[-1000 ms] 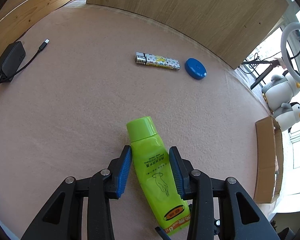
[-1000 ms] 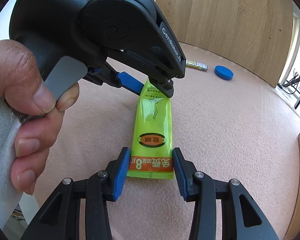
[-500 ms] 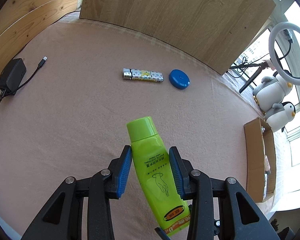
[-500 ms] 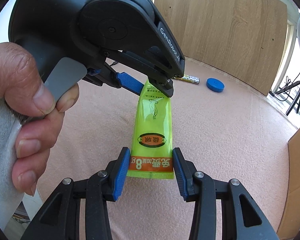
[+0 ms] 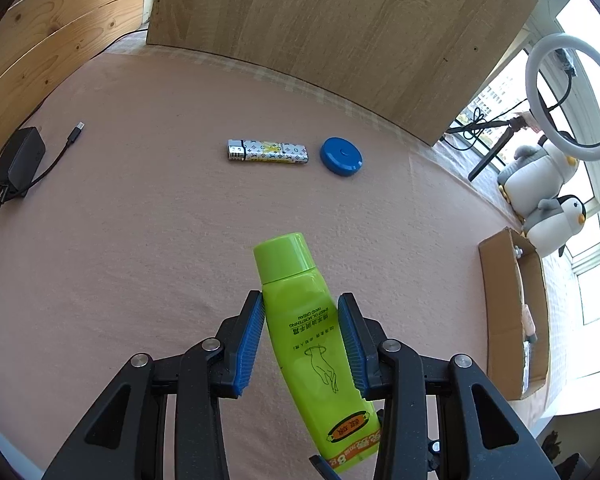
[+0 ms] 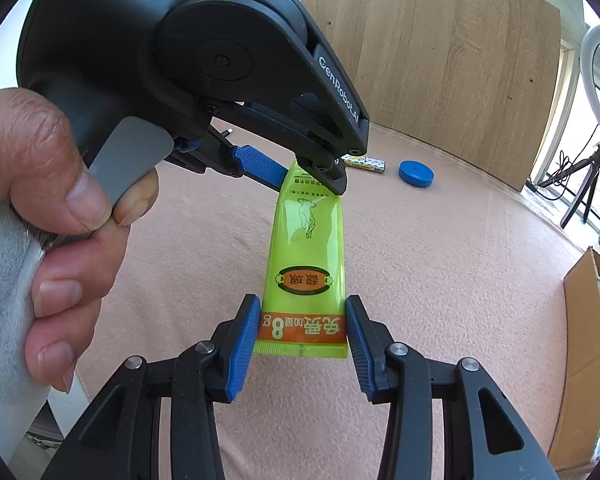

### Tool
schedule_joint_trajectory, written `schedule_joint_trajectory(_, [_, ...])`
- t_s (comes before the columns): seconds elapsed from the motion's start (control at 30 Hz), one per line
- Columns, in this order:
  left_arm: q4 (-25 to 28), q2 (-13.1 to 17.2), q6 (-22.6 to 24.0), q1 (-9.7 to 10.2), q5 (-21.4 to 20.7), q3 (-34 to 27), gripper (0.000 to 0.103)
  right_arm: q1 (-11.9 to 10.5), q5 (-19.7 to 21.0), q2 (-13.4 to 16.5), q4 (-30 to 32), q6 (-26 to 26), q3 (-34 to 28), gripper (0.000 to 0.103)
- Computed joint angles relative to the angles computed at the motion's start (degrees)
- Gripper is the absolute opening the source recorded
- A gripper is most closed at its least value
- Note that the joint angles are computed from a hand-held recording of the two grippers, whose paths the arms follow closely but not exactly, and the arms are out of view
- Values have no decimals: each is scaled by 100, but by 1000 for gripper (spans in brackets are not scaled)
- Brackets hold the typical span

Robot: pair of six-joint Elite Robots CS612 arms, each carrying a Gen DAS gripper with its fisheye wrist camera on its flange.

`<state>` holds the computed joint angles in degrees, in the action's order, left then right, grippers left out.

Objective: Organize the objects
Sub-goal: 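Carry the green tube over the cardboard box with the right gripper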

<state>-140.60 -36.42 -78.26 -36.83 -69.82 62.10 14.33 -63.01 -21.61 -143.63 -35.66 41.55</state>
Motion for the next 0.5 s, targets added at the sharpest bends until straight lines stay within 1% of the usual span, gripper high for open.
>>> schedule_joint_trajectory(0.03, [21,15,21,-1,-5,-36,41,2,-85,-7,-193,125,55,39])
schedule_joint_trajectory(0.07, [38,33,45,-1,-9,-74,41,-14,9,-163,-182,10,349,39])
schedule_joint_trajectory(0.1, [58,52,69,-3,-13,-117,41,-13,-67,-195,-374,129,447,39])
schedule_joint_trajectory(0.13, [90,76,99,-5,-21,-173,41,-9,-19,-382,-446,80,784,39])
schedule_joint_trajectory(0.17, [121,100,135,-9,-27,-231,41,-21,-20,-439,-520,100,901,39])
schedule_joint_trajectory(0.2, [147,131,177,-9,-40,-296,41,5,-120,-540,-726,233,1148,39])
schedule_joint_trajectory(0.23, [173,167,222,-11,-53,-372,41,-12,-47,-800,-943,184,1635,39])
schedule_joint_trajectory(0.27, [211,209,277,-11,-68,-462,41,-28,-55,-976,-1095,217,1944,39])
schedule_joint_trajectory(0.3, [261,260,337,-12,-84,-570,41,-38,-66,-1056,-1182,262,2085,39])
schedule_joint_trajectory(0.4, [398,444,534,-14,-154,-940,41,-82,-115,-1050,-1258,400,2088,39])
schedule_joint_trajectory(0.5, [573,664,756,-18,-221,-1393,41,-150,-165,-1106,-1419,552,2225,39])
